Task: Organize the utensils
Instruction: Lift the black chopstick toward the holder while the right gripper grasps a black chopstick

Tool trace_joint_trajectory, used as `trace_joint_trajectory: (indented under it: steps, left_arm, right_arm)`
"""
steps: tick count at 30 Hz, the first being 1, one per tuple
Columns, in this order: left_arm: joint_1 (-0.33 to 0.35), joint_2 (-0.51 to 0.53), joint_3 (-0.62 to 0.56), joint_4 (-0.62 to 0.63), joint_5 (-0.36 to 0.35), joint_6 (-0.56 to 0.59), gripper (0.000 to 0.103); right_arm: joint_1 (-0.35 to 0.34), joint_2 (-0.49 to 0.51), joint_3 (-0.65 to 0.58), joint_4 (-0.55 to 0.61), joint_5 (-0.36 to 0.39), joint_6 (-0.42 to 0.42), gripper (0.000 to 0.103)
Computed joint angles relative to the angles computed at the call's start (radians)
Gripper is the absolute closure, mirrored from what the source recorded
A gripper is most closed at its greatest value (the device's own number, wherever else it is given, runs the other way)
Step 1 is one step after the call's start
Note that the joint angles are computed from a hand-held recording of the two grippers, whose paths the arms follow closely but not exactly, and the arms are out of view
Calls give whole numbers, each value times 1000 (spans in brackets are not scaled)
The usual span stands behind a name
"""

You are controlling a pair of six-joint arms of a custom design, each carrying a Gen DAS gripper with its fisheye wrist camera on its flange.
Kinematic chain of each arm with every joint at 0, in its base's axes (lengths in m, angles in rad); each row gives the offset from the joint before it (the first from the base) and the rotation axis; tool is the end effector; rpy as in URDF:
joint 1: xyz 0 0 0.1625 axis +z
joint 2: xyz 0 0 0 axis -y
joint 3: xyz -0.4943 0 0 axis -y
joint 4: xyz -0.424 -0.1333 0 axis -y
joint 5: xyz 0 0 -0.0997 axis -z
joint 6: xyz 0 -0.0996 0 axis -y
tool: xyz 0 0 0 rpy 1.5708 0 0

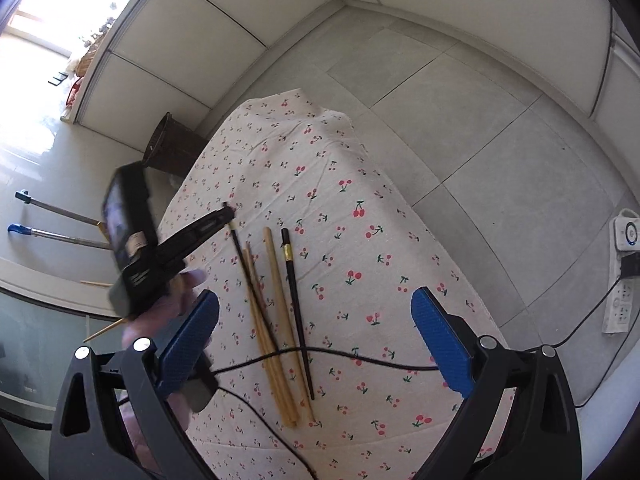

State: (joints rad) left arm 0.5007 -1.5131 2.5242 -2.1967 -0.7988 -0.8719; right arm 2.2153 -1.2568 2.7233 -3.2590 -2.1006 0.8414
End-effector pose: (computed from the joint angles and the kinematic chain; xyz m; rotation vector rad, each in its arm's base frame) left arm -0.1827 -0.3311 0.1931 0.4178 2.3198 -0.5296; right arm 0.2544 -0.2003 0.1490 -0.3598 -2.7819 0.7444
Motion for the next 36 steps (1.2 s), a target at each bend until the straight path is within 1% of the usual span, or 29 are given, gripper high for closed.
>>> trace_joint_trajectory:
  steps: [3, 5, 7, 10, 11, 12, 13, 14, 16, 18, 21, 24, 27, 31, 32, 33, 34, 35, 36]
  left_arm:
    - [-94, -124, -4, 144, -1, -43, 96]
    - [-162, -208, -13, 248, -6, -91, 96]
    - [-234, -291, -27, 360, -11, -149, 96]
    - [-338, -393, -47, 536, -18, -270, 96]
    - [-376, -428, -54, 604, -23, -322, 96]
    - [-406, -464, -58, 664, -26, -366, 96]
    - [-440, -494, -67, 730, -30, -420, 96]
    - [-469, -517, -75, 786, -34, -467, 97]
    - [-542, -565, -105, 931, -38, -572, 97]
    - [-622, -601, -136, 1067, -45, -678, 97]
    - [-732, -643, -187, 1242, -60, -825, 97]
    - [-793, -662, -223, 1338, -64, -909, 97]
    - [-843, -668, -247, 1397, -78, -958, 97]
    - [-904, -672, -272, 1458, -102, -1008, 97]
    - [-919, -673, -278, 1474, -107, -1022, 97]
    - [-927, -671, -282, 1483, -106, -1034, 97]
    - [-932, -675, -284, 1493, -107, -1042, 97]
    - [-935, -676, -286, 1499, -108, -1048, 97]
    - [-934, -675, -289, 1501, -108, -1055, 97]
  right_arm:
    - [-44, 69, -13, -44, -14, -39, 9]
    - [-65, 114, -25, -67, -19, -65, 9]
    - [-69, 158, -47, -66, -41, -84, 9]
    - [-82, 208, -75, -64, -42, -95, 10]
    - [-86, 223, -85, -63, -41, -100, 14]
    - [-89, 237, -96, -52, -41, -105, 21]
    - [-91, 249, -108, -36, -42, -106, 26]
    - [-95, 262, -119, -24, -43, -110, 34]
    - [-105, 291, -135, -21, -38, -115, 40]
    - [-114, 319, -148, -35, -29, -131, 50]
    - [-108, 350, -174, -31, -32, -144, 54]
    - [-95, 373, -203, 4, -56, -136, 56]
    - [-84, 398, -230, 46, -88, -119, 56]
    - [-60, 426, -257, 78, -137, -126, 56]
    - [-48, 438, -267, 94, -160, -129, 60]
    - [-33, 451, -282, 124, -197, -135, 70]
    - [-17, 467, -297, 154, -233, -146, 76]
    - [-5, 479, -306, 171, -261, -153, 89]
    - [-4, 486, -304, 145, -251, -169, 96]
